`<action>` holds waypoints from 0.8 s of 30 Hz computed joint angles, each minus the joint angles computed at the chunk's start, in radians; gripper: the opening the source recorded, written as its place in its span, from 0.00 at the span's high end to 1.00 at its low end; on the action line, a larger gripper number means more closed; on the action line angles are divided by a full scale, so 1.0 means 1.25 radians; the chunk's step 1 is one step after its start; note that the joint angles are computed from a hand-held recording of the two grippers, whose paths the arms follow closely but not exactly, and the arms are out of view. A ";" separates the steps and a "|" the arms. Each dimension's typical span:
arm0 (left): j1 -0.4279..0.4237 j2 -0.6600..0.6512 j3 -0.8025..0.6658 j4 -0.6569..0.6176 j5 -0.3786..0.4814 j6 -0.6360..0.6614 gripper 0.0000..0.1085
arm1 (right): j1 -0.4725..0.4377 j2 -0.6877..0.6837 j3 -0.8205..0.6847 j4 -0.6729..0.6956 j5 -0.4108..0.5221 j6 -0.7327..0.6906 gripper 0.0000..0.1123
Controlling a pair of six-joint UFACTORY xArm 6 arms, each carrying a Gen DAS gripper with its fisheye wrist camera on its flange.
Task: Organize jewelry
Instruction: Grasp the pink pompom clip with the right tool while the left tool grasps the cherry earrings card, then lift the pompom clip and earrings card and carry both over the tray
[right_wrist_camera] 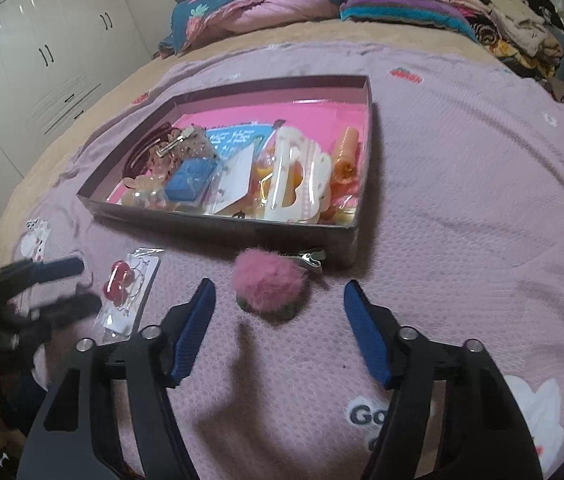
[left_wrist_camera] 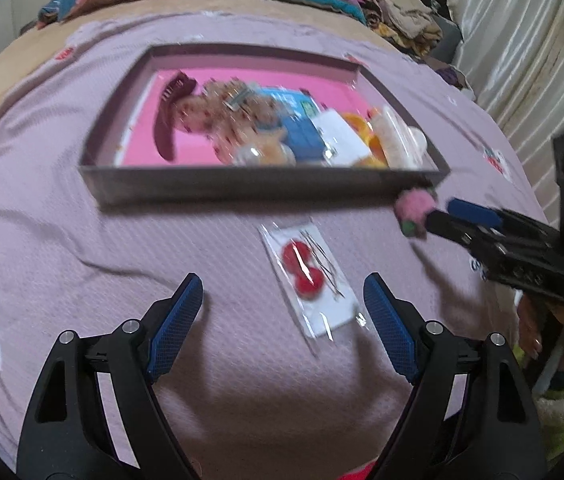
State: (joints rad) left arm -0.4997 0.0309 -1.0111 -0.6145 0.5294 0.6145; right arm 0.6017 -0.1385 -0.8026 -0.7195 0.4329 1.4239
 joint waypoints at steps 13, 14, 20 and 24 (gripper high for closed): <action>-0.064 0.042 -0.011 0.061 -0.043 -0.037 0.65 | -0.020 -0.022 0.037 -0.042 -0.048 0.063 0.75; -0.065 0.041 -0.009 0.064 -0.046 -0.036 0.66 | -0.018 -0.038 0.045 -0.052 -0.040 0.076 0.75; -0.043 0.004 0.010 0.023 -0.031 0.000 0.67 | 0.010 -0.113 0.071 -0.099 0.022 0.129 0.75; -0.021 -0.028 0.015 -0.004 -0.030 0.016 0.67 | 0.045 -0.150 0.071 -0.127 0.072 0.157 0.75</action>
State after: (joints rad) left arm -0.5254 -0.0036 -0.9929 -0.6194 0.4922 0.6346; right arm 0.6577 -0.3262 -0.7135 -0.8778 0.5232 1.6198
